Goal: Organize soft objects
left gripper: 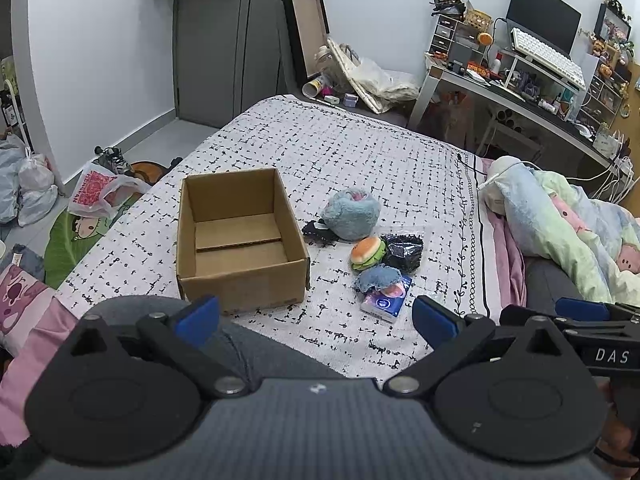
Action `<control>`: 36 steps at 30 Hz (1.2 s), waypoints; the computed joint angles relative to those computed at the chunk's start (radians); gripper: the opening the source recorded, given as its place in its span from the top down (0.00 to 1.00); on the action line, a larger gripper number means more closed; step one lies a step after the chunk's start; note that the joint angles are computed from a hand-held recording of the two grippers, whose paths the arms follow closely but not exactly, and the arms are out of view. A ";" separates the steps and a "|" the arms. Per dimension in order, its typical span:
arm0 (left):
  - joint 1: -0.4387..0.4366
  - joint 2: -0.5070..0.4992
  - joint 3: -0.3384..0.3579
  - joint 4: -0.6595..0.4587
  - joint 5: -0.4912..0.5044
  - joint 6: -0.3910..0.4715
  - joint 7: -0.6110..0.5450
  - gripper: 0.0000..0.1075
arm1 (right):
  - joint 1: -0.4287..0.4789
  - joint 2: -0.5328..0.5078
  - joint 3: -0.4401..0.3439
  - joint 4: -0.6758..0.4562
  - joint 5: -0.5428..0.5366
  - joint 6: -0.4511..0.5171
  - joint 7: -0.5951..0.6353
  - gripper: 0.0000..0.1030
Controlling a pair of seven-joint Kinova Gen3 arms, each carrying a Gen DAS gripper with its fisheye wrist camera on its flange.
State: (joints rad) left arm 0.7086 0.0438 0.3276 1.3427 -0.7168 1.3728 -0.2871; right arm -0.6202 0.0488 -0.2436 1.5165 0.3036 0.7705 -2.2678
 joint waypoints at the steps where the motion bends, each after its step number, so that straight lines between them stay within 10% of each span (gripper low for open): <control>1: -0.001 0.002 -0.001 -0.001 0.001 -0.001 -0.003 0.05 | -0.001 0.002 0.000 -0.002 0.002 0.002 -0.002 0.00; 36: -0.060 0.097 -0.107 -0.047 0.130 -0.086 -0.115 0.05 | 0.083 0.114 0.060 -0.067 -0.249 -0.024 0.217 0.00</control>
